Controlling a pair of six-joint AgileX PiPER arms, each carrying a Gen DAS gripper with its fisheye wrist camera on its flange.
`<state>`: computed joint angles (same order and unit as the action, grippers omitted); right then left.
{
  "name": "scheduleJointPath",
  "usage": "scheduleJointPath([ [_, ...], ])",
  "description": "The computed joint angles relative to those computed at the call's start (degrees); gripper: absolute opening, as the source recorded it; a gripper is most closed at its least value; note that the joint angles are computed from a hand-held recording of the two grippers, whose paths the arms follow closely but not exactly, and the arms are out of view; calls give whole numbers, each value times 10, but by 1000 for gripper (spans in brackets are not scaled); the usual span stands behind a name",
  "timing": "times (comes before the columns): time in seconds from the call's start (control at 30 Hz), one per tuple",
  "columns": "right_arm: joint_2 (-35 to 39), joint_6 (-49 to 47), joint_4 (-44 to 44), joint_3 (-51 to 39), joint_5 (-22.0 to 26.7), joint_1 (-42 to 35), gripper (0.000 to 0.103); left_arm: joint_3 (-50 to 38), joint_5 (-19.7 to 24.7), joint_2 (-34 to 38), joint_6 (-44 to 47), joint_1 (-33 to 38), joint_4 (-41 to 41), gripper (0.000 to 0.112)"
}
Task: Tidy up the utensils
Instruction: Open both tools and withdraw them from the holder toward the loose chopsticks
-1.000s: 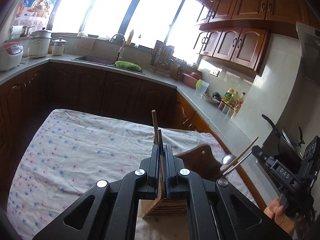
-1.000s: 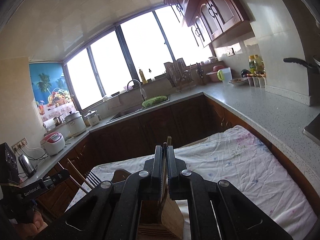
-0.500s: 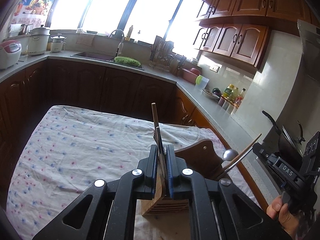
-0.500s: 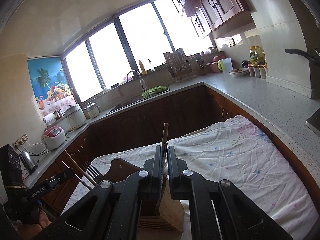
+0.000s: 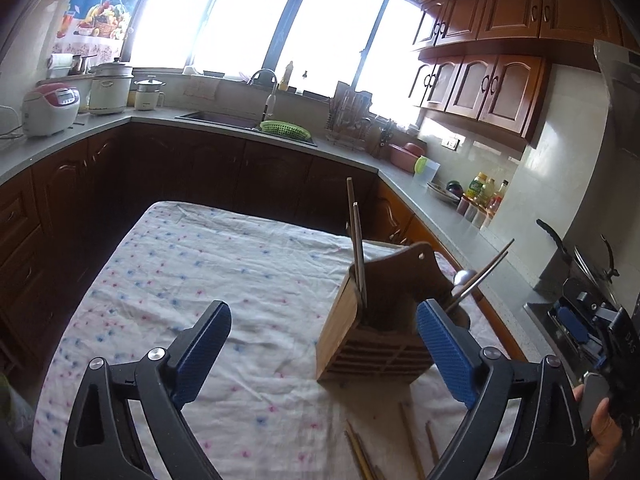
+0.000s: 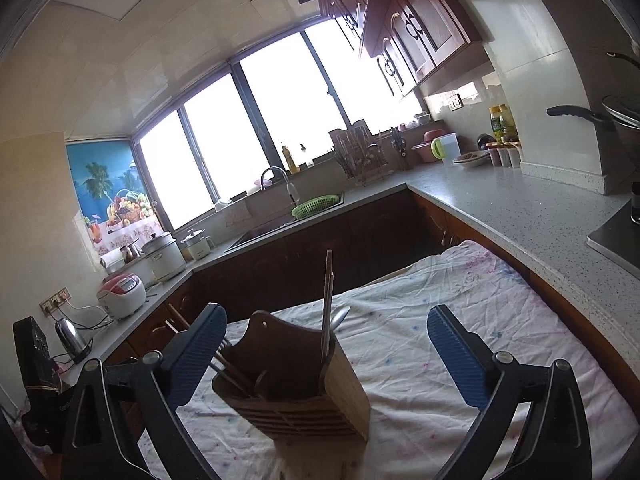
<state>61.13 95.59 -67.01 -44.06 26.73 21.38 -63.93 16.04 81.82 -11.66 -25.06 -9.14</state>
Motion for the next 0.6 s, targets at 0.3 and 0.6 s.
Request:
scheduleJointPath([
  [0.3, -80, 4, 58, 56, 163, 177, 102, 102, 52, -115, -108, -33, 74, 95],
  [0.6, -112, 143, 75, 142, 325, 381, 102, 165, 102, -161, -176, -72, 107, 95],
])
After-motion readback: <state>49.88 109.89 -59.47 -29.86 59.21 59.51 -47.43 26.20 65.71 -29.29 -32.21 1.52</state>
